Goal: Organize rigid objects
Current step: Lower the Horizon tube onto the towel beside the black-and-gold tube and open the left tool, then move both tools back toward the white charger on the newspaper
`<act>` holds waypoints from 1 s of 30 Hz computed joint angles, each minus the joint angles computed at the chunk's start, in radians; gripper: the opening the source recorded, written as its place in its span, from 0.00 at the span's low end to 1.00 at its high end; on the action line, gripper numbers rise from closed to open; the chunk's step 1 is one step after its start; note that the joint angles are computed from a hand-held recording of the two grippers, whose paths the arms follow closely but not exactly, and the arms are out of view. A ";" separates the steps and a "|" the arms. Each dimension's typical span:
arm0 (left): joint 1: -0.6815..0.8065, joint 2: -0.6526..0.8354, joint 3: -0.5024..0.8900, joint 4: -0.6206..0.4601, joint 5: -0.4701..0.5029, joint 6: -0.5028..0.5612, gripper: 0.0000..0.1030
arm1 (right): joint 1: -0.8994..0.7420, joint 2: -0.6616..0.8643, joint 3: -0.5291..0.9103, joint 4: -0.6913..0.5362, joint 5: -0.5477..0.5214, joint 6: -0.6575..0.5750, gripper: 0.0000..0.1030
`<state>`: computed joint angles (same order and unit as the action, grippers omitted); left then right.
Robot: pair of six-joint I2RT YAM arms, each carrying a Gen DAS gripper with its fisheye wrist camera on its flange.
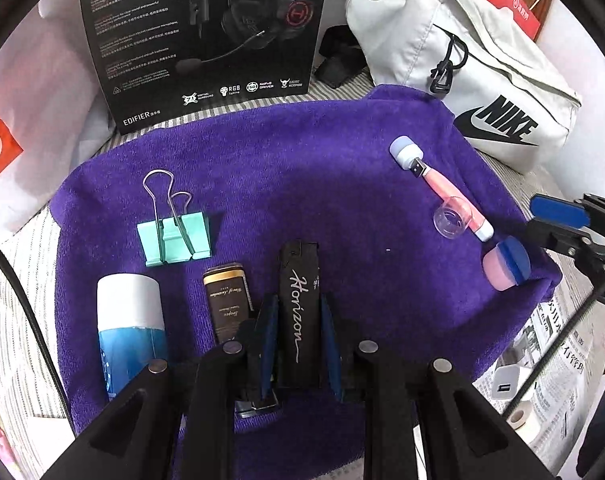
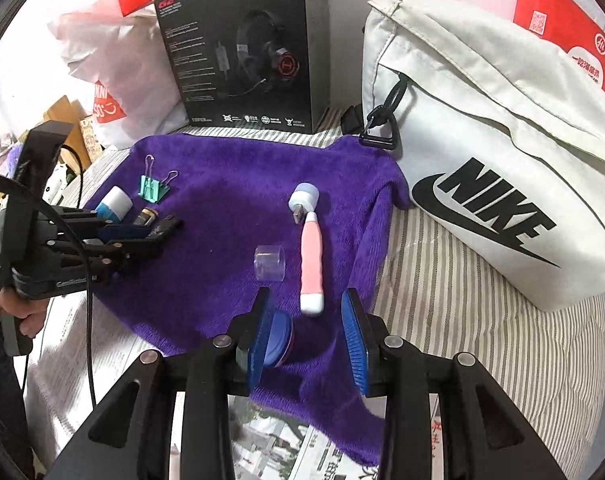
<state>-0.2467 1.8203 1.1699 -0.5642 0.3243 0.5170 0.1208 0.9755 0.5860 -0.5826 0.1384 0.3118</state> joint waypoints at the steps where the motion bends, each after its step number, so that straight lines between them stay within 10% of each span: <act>1: -0.001 -0.003 -0.004 0.003 -0.002 -0.002 0.20 | 0.007 -0.009 -0.002 -0.006 0.004 0.004 0.34; 30: 0.072 -0.330 -0.245 -0.021 0.004 0.031 0.39 | 0.594 -0.159 -0.042 -0.237 0.244 0.475 0.38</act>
